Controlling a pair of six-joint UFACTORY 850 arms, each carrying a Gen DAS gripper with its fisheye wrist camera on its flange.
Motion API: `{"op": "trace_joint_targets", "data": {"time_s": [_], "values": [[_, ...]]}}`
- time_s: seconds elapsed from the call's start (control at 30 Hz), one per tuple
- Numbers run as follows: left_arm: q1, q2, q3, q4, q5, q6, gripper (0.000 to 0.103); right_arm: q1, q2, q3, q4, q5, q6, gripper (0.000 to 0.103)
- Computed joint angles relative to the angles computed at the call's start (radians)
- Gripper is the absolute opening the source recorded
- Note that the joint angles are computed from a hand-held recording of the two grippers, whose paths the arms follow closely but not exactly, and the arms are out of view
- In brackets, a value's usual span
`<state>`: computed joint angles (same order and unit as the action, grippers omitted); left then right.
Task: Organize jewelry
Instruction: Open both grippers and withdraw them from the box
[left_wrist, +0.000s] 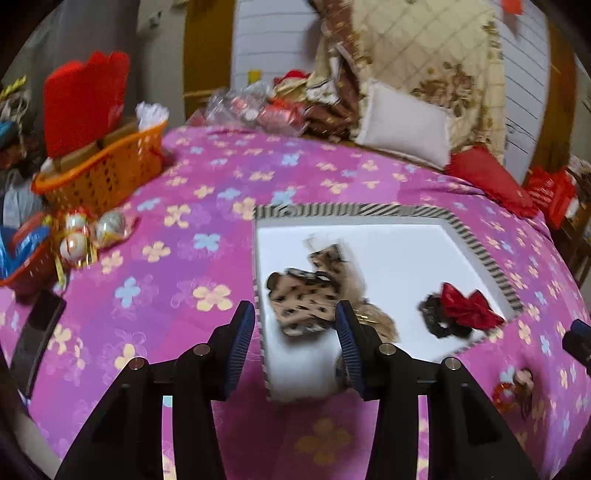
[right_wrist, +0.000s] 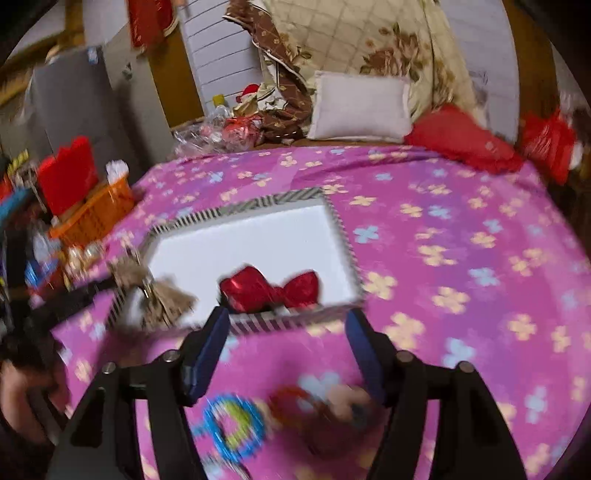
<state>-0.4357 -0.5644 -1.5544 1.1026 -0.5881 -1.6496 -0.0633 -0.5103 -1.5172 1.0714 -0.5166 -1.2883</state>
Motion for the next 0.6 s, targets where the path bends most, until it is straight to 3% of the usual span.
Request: {"op": "trace_joint_targets", "data": {"time_s": [0.1,0.17,0.27,0.33,0.4,0.6], "values": [[-0.039,0.030,0.036,0.087,-0.006,-0.051,0.050,-0.033,0.068,0.101,0.041,0.010,-0.072,0.072],[-0.061,0.054,0.070,0.108,0.032,-0.076,0.050,-0.052,0.104,0.154,0.046,0.022,-0.081,0.072],[-0.078,0.061,0.091,0.041,0.115,-0.023,0.050,-0.073,0.160,0.236,0.072,0.041,-0.159,0.076],[-0.092,0.038,0.072,-0.034,0.120,0.089,0.050,-0.072,0.196,0.292,0.102,0.093,-0.247,0.083],[-0.104,0.015,0.054,-0.061,0.108,0.149,0.050,-0.066,0.218,0.332,0.120,0.143,-0.326,0.083],[-0.103,-0.031,0.012,-0.204,0.129,0.314,0.050,-0.073,0.190,0.319,-0.006,0.141,-0.208,0.083]]}}
